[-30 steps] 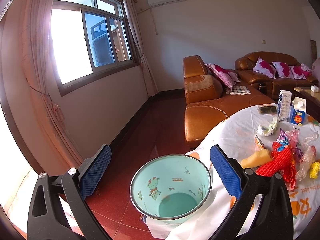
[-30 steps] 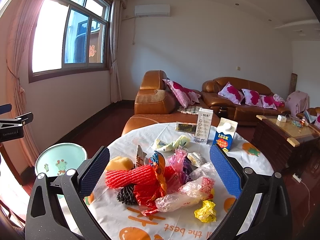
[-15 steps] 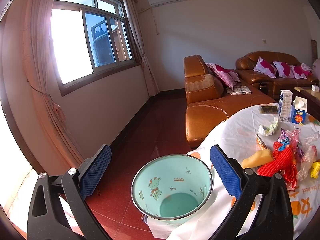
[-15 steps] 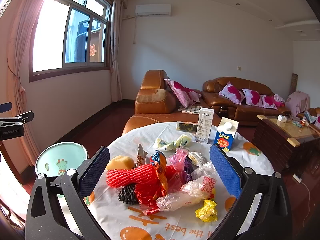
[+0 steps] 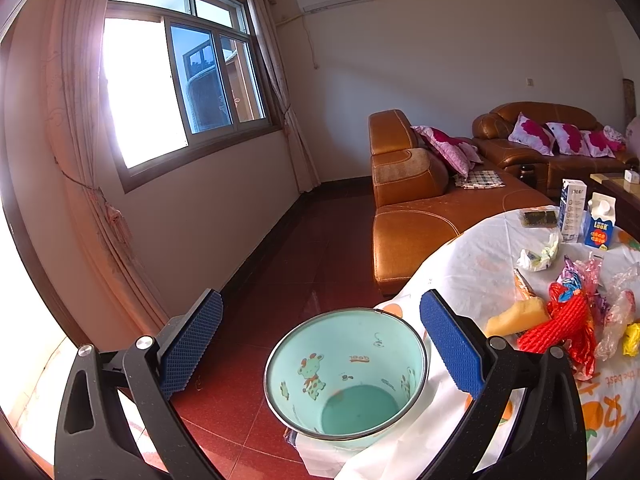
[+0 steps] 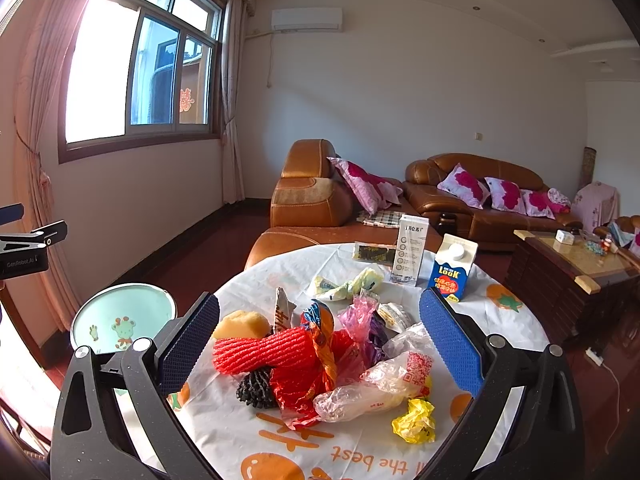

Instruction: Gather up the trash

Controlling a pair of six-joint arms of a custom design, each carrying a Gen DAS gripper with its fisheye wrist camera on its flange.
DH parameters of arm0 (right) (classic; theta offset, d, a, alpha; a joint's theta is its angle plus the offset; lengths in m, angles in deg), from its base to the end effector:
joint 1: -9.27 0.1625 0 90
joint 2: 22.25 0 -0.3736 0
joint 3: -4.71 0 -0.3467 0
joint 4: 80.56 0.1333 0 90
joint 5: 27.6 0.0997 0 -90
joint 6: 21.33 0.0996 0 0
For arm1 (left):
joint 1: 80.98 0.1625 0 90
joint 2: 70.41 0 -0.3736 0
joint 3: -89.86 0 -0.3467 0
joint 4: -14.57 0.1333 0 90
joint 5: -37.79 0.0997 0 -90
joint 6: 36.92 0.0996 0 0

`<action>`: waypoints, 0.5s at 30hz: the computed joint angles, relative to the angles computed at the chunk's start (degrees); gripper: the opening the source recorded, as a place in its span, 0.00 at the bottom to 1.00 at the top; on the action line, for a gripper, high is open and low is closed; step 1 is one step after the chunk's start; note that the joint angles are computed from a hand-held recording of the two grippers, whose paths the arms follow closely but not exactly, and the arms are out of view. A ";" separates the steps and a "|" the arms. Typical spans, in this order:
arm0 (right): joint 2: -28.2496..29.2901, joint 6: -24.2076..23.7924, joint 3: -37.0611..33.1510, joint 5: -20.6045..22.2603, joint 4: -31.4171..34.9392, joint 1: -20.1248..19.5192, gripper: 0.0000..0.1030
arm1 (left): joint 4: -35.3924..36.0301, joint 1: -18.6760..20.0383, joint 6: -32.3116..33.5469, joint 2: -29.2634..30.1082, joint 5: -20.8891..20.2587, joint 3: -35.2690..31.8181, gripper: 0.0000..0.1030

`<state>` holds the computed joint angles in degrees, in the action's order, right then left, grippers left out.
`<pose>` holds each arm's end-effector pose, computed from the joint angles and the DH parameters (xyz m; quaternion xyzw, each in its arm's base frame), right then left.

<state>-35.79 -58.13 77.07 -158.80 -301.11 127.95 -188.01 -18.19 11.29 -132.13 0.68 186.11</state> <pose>0.3690 -0.5335 0.0245 0.2369 -0.7496 0.5269 0.3232 -0.0587 -0.5793 0.3801 0.2036 0.7218 -0.4913 0.4429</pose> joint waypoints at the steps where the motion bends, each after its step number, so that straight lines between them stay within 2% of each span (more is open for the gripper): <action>1: -0.06 0.00 0.02 -0.01 0.03 0.00 0.95 | -0.11 0.00 0.08 0.03 0.02 -0.02 0.94; 15: 0.44 0.36 -0.28 -0.39 0.32 0.15 0.95 | 0.02 0.26 0.25 0.06 0.07 -0.25 0.94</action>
